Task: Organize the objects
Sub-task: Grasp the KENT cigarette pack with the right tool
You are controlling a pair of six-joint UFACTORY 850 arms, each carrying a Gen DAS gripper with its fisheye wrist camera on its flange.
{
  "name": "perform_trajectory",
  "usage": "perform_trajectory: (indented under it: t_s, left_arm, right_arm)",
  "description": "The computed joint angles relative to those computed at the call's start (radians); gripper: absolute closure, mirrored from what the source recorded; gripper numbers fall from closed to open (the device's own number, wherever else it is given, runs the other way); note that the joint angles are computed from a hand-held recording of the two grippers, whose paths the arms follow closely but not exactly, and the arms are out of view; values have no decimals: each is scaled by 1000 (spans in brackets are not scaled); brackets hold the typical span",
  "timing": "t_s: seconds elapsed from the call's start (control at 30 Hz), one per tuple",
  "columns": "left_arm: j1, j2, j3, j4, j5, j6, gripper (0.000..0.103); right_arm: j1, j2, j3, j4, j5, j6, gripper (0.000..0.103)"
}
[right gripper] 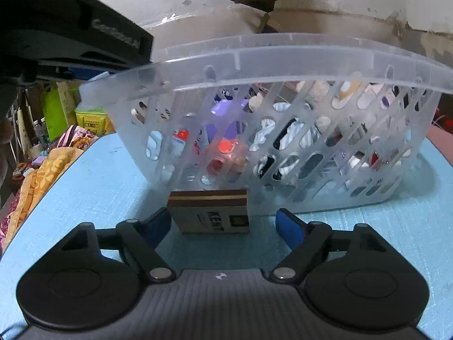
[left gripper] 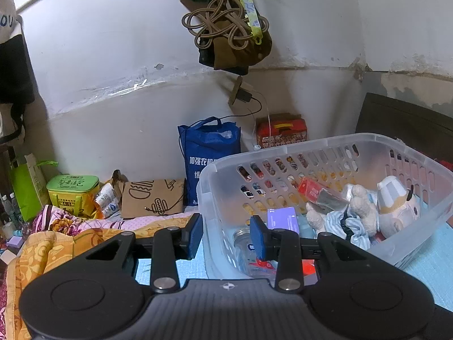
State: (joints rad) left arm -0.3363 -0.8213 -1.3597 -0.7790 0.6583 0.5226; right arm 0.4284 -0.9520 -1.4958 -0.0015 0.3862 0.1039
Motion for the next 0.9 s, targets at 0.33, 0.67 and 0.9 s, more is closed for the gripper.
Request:
perform_trajectory:
  t_s: [0.33,0.67,0.9]
  left_arm:
    - [-4,1,-13,-43,-15,55,63]
    - [-2,4,-9,-43,-21,62,63]
    - [-3,2,-14,-51,-24,71,63]
  right_arm:
    - [-3,17,52,-56,93,34,40]
    - [-17,37,91,-162,141,111,40]
    - [-46,44,113,-307,197,266,40]
